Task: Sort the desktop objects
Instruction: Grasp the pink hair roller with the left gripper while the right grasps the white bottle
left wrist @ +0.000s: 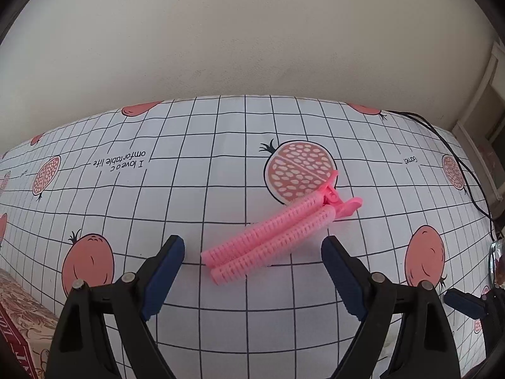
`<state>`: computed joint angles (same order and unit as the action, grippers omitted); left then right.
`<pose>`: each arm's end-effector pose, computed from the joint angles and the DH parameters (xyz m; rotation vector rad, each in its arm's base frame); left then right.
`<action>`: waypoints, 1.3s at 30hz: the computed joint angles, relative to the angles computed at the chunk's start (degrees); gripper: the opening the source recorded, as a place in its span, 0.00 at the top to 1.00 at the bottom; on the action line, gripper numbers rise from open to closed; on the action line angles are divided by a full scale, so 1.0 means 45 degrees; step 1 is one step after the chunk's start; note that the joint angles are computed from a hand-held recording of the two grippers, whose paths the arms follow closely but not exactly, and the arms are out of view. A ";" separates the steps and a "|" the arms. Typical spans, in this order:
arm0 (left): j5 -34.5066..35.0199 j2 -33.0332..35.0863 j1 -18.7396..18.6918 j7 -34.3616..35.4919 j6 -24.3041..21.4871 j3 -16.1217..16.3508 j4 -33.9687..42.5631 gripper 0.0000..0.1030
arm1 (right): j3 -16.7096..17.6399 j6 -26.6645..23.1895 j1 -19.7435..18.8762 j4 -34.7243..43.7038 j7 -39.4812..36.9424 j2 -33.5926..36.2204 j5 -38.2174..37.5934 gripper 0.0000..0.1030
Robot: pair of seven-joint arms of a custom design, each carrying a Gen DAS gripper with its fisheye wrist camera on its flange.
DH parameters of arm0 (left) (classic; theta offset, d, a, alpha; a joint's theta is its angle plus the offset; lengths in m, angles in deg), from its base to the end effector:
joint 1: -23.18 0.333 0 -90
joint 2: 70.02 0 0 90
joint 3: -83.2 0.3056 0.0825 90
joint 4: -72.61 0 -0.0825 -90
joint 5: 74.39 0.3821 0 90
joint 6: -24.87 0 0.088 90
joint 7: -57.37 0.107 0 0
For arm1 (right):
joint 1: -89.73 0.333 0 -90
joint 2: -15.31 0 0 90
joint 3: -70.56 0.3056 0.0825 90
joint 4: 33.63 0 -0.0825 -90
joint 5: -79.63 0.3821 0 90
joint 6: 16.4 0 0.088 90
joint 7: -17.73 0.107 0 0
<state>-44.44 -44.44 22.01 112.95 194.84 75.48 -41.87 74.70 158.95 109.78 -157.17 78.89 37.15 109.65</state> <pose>0.6261 -0.1269 0.2826 -1.9085 1.9405 -0.5731 0.5604 0.2071 0.2631 -2.1996 1.4556 -0.3135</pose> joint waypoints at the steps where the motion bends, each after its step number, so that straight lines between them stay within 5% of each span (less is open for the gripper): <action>1: 0.0340 -0.0015 -0.0341 -0.0343 0.0063 0.0387 -0.0007 0.14 | -0.0123 0.0083 0.0127 -0.0021 0.0090 0.0014 -0.0080 0.10; 7: 0.1222 -0.0008 -0.0714 -0.1049 0.0410 0.0864 -0.0048 0.21 | -0.0198 0.0776 0.0367 -0.0041 0.0312 0.0308 0.0006 0.14; 12: 0.1729 -0.0099 -0.0858 -0.0982 0.0457 0.0885 -0.0060 0.39 | -0.1536 0.1297 0.1815 -0.0126 0.1168 0.0581 -0.0568 0.19; 20: 0.2054 -0.0270 -0.0877 -0.1136 0.0065 0.0775 -0.0103 0.50 | -0.2694 0.1482 0.2996 -0.0100 0.2203 0.0732 -0.0967 0.22; 25: 0.2604 -0.0574 -0.1238 -0.1459 -0.0334 0.0993 -0.0340 0.60 | -0.3144 0.1659 0.3445 -0.0186 0.2615 0.0682 -0.0872 0.41; 32: 0.2736 -0.1108 -0.1161 -0.1881 -0.0618 0.0822 -0.1002 0.66 | -0.2667 0.1852 0.2860 -0.0367 0.2528 0.0485 -0.0698 0.56; 39: 0.1818 -0.1798 -0.0679 -0.1682 -0.0742 0.0303 -0.1973 0.68 | -0.3302 0.1777 0.3476 -0.0657 0.2923 0.0260 -0.0527 0.70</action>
